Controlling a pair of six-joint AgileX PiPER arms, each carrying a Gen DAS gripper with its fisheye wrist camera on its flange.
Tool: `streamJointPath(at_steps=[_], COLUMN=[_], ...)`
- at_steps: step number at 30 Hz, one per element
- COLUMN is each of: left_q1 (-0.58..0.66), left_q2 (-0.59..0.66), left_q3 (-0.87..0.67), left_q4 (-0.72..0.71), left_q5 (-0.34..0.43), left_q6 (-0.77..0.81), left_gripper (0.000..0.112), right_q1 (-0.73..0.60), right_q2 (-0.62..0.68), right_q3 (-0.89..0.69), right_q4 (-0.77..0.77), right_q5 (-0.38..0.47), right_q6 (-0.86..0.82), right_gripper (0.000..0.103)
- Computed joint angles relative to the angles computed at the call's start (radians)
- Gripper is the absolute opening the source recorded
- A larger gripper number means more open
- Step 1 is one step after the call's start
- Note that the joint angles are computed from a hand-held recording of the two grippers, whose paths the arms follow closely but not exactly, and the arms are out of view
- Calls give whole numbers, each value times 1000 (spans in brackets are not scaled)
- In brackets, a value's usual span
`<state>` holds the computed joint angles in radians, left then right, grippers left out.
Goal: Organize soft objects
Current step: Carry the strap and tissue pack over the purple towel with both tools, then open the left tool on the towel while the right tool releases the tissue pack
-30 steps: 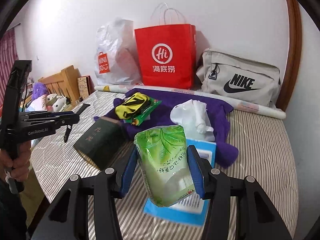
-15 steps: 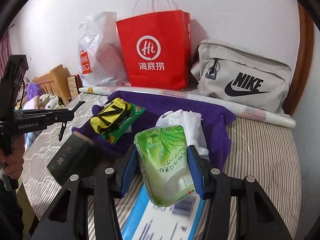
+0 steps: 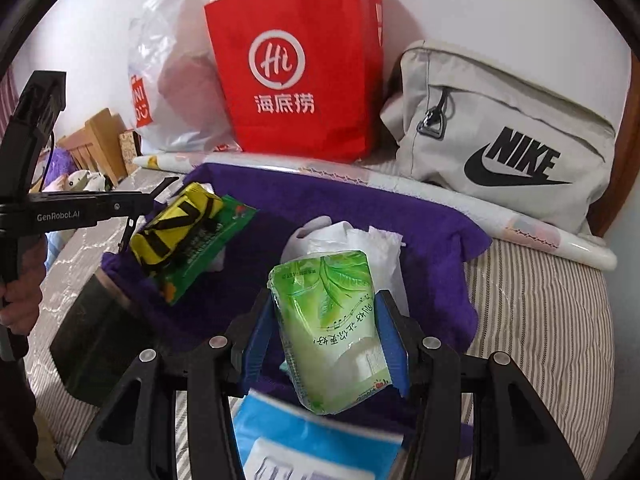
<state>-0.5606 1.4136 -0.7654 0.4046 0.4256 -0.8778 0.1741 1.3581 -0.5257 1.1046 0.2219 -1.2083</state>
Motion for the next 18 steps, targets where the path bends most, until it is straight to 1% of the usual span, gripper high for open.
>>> streamJointPath(at_steps=[4, 8, 10, 11, 12, 13, 14, 15, 16, 17, 18], left_q1=[28, 41, 57, 67, 75, 75, 72, 65, 60, 57, 52], left_q2=[47, 62, 67, 70, 68, 67, 64, 54, 44, 38, 32], left_q3=[-22, -31, -38, -41, -40, -41, -39, -33, -28, -27, -29], left_q4=[-91, -133, -204, -246, -282, -285, -269, -238, -224, -220, -210], left_q5=[-20, -24, -22, -23, -24, -20, -18, -21, -21, -15, -5], left_q6=[98, 140, 206, 245, 276, 276, 259, 225, 211, 207, 198], left_gripper=[21, 21, 23, 26, 34, 39, 47, 49, 49, 53, 57], right_q1=[-5, -6, -14, -20, -22, -24, -24, -24, -22, -18, -12], right_q2=[35, 44, 43, 43, 42, 38, 30, 22, 11, 4, -5], right_q3=[-11, -10, -8, -8, -7, -5, -1, 4, 9, 16, 20], right_q4=[52, 68, 89, 92, 93, 94, 101, 110, 117, 165, 175], right_q5=[2, -7, 0, 7, 9, 11, 12, 13, 13, 5, -3], right_q6=[-58, -80, -101, -104, -102, -101, -107, -115, -122, -168, -173], right_gripper=[52, 53, 55, 58, 60, 63, 65, 67, 71, 74, 75])
